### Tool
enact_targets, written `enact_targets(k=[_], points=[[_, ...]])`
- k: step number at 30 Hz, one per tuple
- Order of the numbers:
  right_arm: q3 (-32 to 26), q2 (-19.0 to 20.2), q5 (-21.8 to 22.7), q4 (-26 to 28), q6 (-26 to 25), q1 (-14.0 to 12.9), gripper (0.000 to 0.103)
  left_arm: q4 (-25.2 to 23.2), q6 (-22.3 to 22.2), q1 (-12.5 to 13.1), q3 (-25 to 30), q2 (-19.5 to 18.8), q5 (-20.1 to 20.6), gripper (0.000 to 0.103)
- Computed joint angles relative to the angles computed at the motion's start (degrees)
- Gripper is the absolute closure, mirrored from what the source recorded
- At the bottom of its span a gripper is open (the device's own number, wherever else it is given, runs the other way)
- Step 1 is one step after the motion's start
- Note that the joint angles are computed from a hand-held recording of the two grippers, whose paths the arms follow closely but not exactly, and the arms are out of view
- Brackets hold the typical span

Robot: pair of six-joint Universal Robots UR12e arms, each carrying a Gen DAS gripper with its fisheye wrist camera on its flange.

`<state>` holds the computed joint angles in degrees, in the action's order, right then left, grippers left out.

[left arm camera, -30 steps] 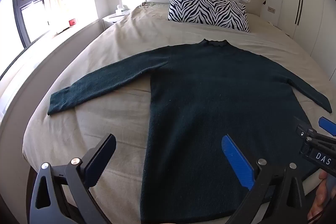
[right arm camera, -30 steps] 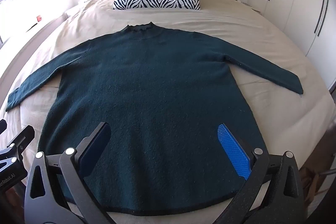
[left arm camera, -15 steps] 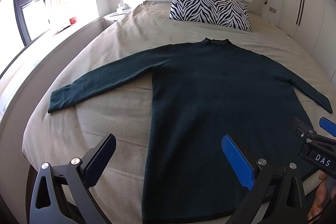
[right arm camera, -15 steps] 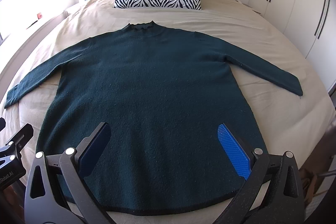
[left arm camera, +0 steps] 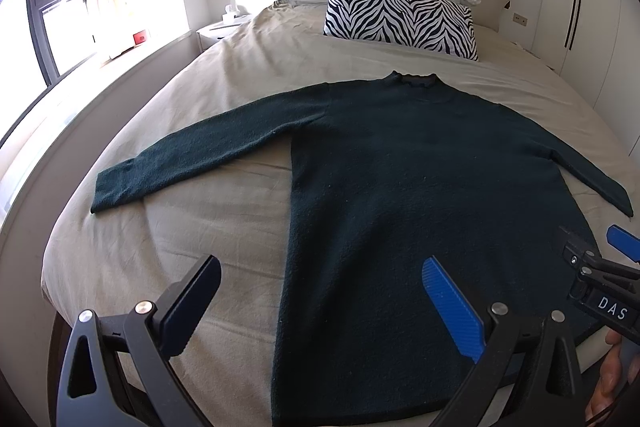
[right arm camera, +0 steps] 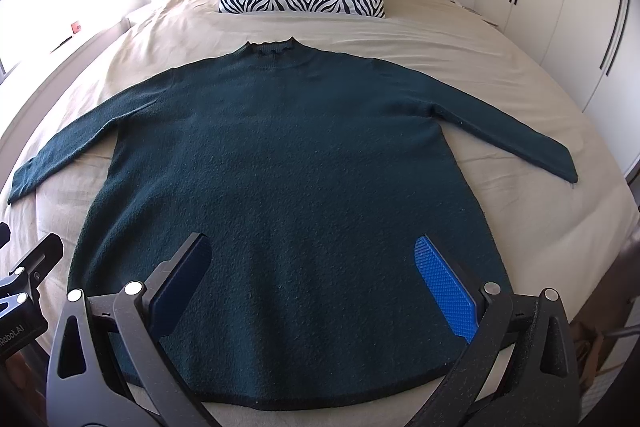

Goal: Fold small clothes

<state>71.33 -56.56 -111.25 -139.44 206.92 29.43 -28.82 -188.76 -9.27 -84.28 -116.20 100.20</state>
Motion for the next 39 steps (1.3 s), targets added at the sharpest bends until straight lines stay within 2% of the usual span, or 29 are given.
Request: enact_targets(k=[39], points=[[-0.1, 0.5, -0.2, 0.3, 0.2, 0.6, 0.000, -0.1, -0.5, 0.3, -0.8, 0.4, -0.5, 0.000]])
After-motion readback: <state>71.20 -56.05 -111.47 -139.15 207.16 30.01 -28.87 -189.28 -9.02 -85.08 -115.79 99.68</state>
